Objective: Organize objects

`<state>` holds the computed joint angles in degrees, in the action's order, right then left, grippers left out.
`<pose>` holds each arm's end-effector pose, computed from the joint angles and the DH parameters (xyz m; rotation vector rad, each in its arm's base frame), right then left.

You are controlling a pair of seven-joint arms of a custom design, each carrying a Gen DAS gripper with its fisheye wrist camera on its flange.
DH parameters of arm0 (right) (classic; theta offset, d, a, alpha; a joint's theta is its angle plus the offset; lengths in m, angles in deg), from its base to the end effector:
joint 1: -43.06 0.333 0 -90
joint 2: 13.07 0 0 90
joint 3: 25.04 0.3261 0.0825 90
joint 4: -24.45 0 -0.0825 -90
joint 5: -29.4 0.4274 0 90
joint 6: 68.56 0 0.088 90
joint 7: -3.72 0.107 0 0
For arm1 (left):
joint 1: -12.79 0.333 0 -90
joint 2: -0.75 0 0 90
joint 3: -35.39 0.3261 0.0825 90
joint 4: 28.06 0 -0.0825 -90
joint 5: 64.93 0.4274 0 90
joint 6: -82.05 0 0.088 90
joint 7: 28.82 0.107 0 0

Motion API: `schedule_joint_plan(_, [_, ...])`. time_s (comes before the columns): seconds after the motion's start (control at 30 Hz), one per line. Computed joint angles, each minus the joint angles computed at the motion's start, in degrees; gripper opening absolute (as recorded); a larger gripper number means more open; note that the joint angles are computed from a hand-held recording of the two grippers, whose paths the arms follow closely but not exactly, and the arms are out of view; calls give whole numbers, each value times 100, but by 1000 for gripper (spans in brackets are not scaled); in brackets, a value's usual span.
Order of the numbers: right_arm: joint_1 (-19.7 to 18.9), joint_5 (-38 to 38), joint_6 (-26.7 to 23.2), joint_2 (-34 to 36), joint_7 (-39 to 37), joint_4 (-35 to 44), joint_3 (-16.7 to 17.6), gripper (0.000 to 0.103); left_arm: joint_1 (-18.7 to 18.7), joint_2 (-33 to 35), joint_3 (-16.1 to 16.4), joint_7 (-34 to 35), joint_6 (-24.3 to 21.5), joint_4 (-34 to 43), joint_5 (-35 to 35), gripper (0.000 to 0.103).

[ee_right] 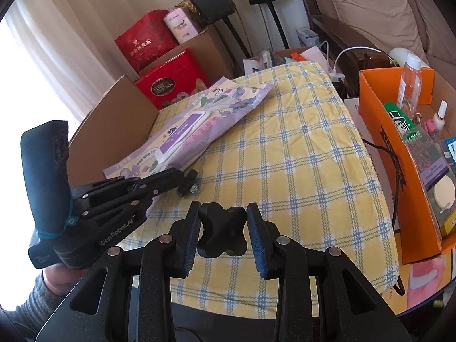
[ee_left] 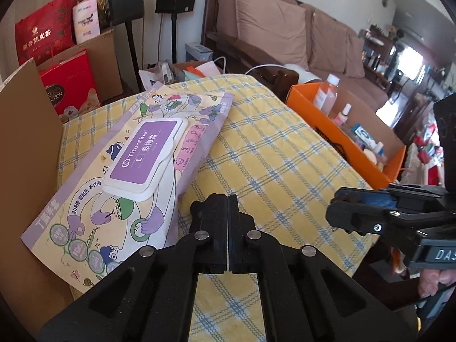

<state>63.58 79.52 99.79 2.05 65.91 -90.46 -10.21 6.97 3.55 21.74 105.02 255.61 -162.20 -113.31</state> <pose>0.5756 0.3374 0.3696 -1.8761 1.4358 -0.0158 0.5529 -0.1353 0.3482 -1.6239 2.1771 -0.8736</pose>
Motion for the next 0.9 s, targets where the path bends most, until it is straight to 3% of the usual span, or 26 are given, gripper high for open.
schedule_joint_plan(0.1, [1, 16, -9, -10, -5, -2, 1, 33, -7, -16, -5, 92, 19, -16, -103, 0])
schedule_joint_plan(0.2, [-12, 65, -30, -26, -55, -17, 16, 33, -16, 56, 5, -160, 155, -43, 252, 4])
schedule_joint_plan(0.27, [-14, 110, -37, -31, -81, -25, 19, 33, -16, 119, 30, -526, 182, -56, 675, 25])
schedule_joint_plan(0.33, [-20, 166, -40, -35, -105, -36, 19, 33, 42, 215, -9, -778, 188, -30, 947, 35])
schedule_joint_plan(0.53, [-26, 264, -57, -46, -159, -54, -1, 33, 193, 427, -107, -1548, 384, -32, 1886, 35])
schedule_joint_plan(0.6, [-17, 264, -58, -43, -154, -52, -14, 33, 188, 453, -77, -1860, 465, -54, 2231, 27])
schedule_joint_plan(0.73, [-1, 245, -60, -42, -129, -54, -28, 33, 856, 437, -767, -1318, 394, -10, 1556, 21])
schedule_joint_plan(0.9, [10, 269, -49, -53, -169, -55, -5, 33, 1032, 244, -978, -568, 220, -43, 646, 12])
